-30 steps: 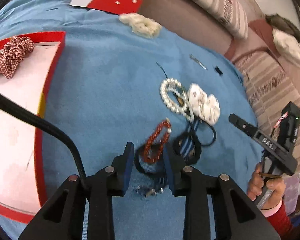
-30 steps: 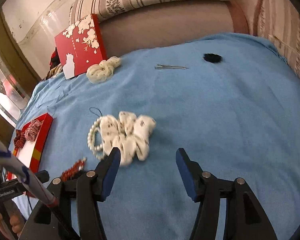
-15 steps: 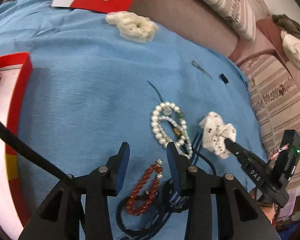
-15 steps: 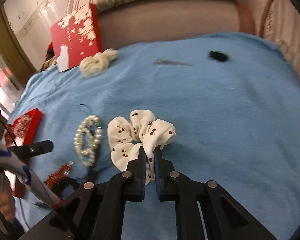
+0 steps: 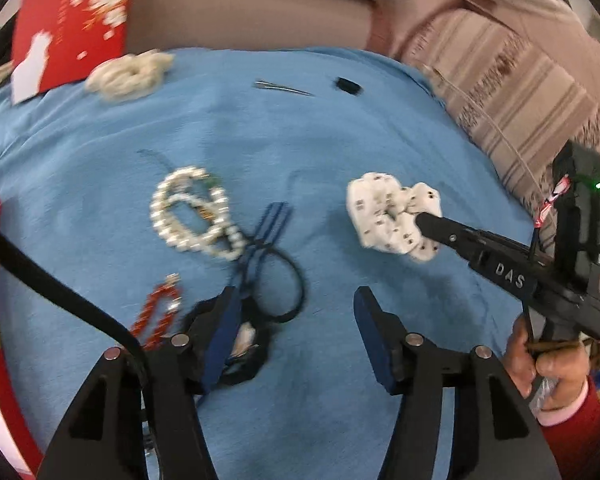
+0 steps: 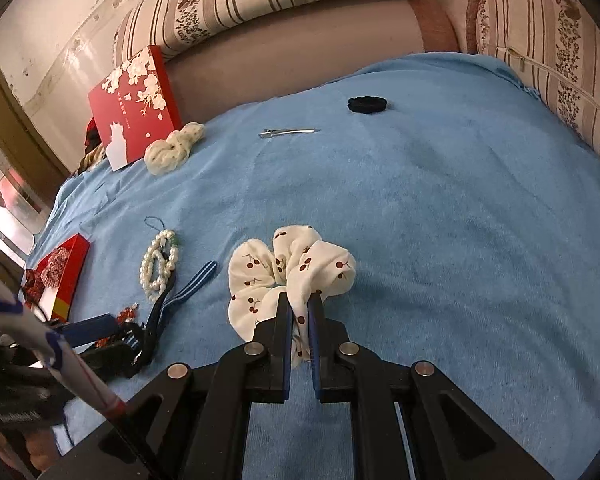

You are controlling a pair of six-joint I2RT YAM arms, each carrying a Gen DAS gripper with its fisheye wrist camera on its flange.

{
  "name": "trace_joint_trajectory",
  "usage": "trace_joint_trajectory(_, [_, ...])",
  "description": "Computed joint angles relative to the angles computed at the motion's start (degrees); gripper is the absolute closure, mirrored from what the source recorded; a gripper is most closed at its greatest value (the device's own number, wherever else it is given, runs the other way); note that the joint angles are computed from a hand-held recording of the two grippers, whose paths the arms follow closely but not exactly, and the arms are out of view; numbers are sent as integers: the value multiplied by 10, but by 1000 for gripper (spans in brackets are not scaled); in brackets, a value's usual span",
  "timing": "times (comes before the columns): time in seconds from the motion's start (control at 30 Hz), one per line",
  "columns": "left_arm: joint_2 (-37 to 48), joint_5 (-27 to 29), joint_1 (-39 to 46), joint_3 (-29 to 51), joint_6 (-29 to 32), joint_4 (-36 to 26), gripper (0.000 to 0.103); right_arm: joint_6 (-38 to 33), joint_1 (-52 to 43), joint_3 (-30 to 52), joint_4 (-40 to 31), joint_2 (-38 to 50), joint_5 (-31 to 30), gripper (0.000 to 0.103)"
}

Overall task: Organize jewelry
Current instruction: 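Lift the white dotted scrunchie with the right tool while the left tool grasps the black cord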

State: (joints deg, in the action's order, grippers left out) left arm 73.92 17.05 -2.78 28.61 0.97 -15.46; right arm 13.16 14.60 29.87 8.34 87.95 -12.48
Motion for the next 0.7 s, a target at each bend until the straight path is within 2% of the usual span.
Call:
trace_joint_trajectory(0.13, [61,-101,-80,10,-39,58,45,-1,0,-12,3,-9,-2,95])
trace_joint_trajectory(0.17, [78,-118,-88,16,-44,61,59,-2,1,-14,2,-12,-2,95])
trace_joint_trajectory(0.2, [96,-129,-91,24,-48,59,96,-2,1,-17,0,-17,-1,95])
trace_joint_trajectory(0.27, [103,-115,-73,33,-49,39,100,1,4,-22,-4,-30,3,95])
trace_joint_trajectory(0.37, [5,-64,-17,17,-40,-5,100,1,4,-28,-17,-59,7,95])
trace_joint_trajectory(0.4, [-29,-40,5,21,-35,-33,100,1,4,-29,-25,-72,8,95])
trace_joint_trajectory(0.47, [-108,45,90,45,0,-126,100,4,7,-30,-40,-96,10,95])
trace_joint_trajectory(0.5, [-140,91,143,67,26,-180,100,6,9,-30,-50,-113,11,95])
trace_joint_trajectory(0.6, [-181,181,271,129,107,-296,100,17,24,-30,-77,-161,18,95])
trace_joint_trajectory(0.7, [-174,261,434,203,235,-421,100,30,59,-25,-110,-208,38,95])
